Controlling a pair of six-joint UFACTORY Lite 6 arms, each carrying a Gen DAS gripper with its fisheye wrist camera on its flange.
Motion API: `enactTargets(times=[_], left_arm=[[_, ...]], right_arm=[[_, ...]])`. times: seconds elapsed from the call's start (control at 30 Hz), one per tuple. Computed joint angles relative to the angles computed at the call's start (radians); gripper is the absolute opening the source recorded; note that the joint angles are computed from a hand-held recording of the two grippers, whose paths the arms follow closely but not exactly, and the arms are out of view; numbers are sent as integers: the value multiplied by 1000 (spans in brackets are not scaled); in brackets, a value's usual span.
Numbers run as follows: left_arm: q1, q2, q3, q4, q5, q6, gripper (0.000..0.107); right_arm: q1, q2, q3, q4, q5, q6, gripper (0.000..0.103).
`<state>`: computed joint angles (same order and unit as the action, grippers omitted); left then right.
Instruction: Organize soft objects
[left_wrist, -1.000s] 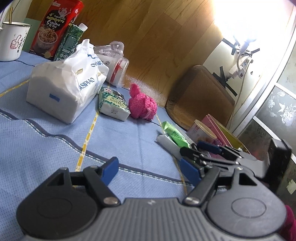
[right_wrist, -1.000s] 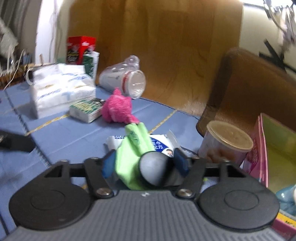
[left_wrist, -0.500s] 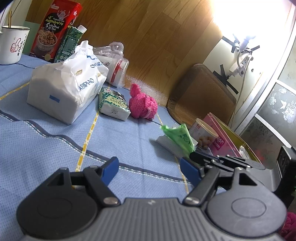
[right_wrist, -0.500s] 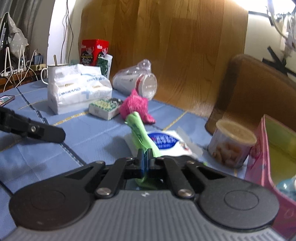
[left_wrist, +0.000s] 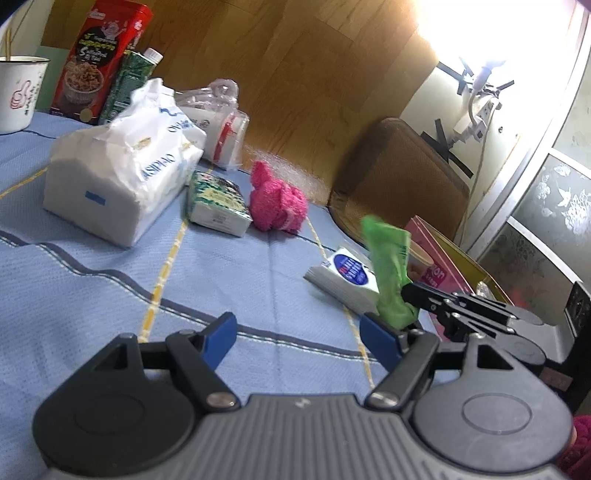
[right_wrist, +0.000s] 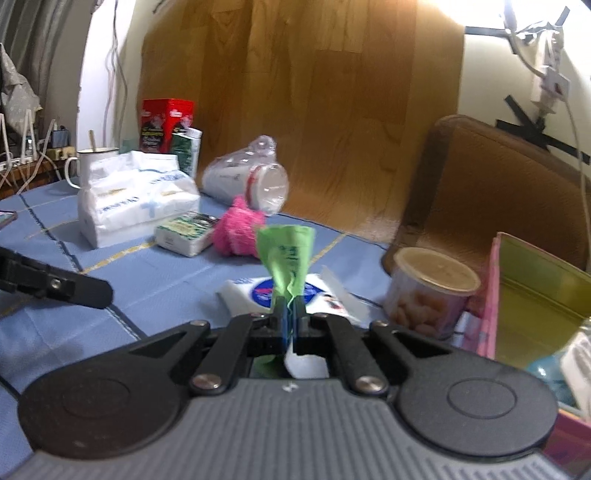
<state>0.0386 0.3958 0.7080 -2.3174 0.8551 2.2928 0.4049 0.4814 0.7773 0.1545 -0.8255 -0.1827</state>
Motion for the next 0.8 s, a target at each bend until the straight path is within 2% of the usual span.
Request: enactTargets(times=[0.07, 0.1, 0.13, 0.17, 0.3, 0.33, 0.37, 0.43, 0.53, 0.6, 0.67, 0.73, 0.8], left_arm=[[-19, -1, 3, -4, -8, -3, 76], [-32, -4, 2, -12, -13, 2, 76], [-40, -7, 2, -11, -17, -1, 76], [-51, -9, 1, -16, -21, 0, 76], [-84, -22, -3, -12, -38, -18, 76], [-88, -28, -6, -10, -42, -24, 76], [-90, -33, -10, -6, -43, -28, 76], [-90, -47, -21, 2, -45, -34, 76], [-87, -50, -19, 17, -42, -56, 76], [-83, -48, -13, 31, -37, -78, 76], [-82, -49, -11, 37, -34, -85, 76], [-83, -59, -16, 40, -36, -84, 76], [-77, -67, -18, 52, -34, -91, 76]], right_arm=[[-19, 0, -4, 20, 14, 3, 8], [-31, 3, -2, 28, 27, 11, 15], [-39, 9, 7, 36, 47, 15, 35], [-46, 12, -1, 48, 24, 18, 45], [-63, 10, 25, -26, 86, 68, 57], [-60, 4, 35, -37, 119, 84, 66], [-55, -3, 34, -54, 139, 103, 70], [-52, -8, 21, -141, 162, 149, 71], [-14, -17, -12, -95, 130, 60, 67], [-16, -51, -42, -182, 134, 139, 66], [-14, -85, -68, -281, 151, 200, 60], [-21, -104, -81, -372, 163, 278, 58], [-25, -134, -117, -338, 116, 267, 59]])
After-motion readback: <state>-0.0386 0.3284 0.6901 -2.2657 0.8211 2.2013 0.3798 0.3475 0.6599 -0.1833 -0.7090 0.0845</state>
